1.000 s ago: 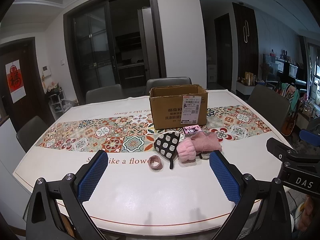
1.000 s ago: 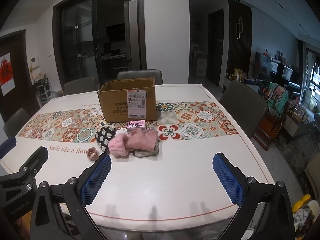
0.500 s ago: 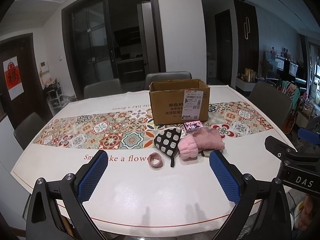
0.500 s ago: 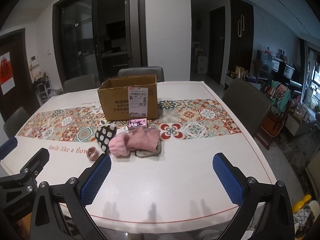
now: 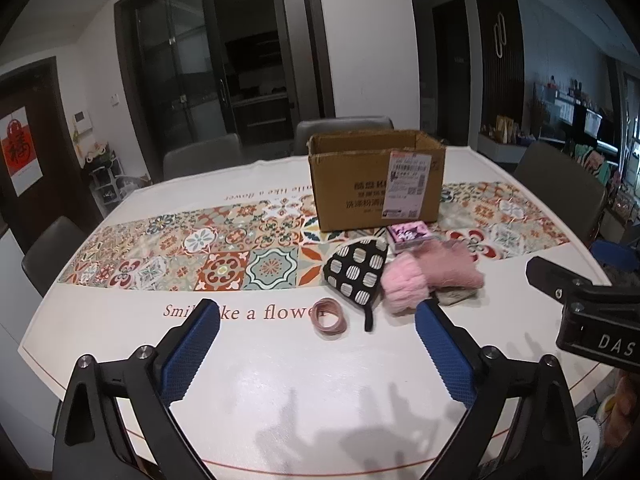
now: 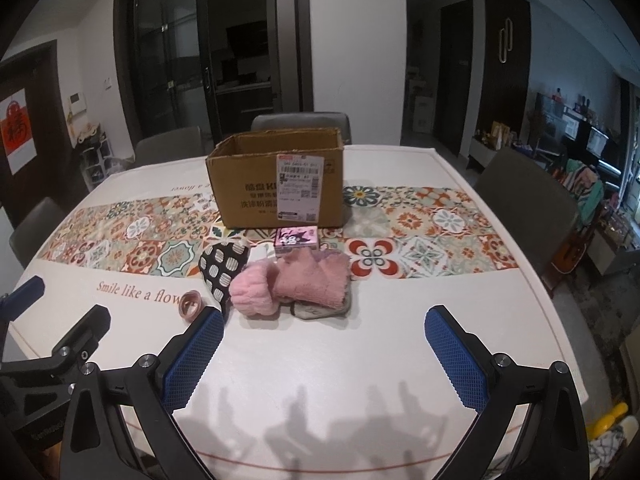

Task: Organize soft objects
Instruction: 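Reach the left tool to the pink hair ties while the right tool reaches the pink sock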

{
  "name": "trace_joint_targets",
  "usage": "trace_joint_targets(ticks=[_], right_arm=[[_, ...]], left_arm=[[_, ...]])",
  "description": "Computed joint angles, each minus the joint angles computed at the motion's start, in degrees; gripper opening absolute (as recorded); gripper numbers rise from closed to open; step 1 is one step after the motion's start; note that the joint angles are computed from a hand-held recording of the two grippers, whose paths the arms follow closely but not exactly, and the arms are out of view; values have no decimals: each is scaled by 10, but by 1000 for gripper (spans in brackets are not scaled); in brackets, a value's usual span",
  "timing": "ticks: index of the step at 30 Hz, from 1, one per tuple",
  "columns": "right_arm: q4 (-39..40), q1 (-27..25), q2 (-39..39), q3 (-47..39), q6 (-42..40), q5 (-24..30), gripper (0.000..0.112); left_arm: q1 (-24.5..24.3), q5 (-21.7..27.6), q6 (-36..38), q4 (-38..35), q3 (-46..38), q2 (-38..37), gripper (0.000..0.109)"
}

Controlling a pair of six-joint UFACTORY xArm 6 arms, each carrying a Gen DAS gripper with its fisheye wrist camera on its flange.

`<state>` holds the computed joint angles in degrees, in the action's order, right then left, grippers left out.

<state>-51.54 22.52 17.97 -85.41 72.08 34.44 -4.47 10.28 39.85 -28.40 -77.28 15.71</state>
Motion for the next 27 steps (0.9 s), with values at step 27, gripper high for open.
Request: trace_joint_targets(ticks=[27], right_arm=[[362, -12, 373, -468, -351, 102, 74]], left_arm=[[30, 208, -34, 73, -341, 297, 76]])
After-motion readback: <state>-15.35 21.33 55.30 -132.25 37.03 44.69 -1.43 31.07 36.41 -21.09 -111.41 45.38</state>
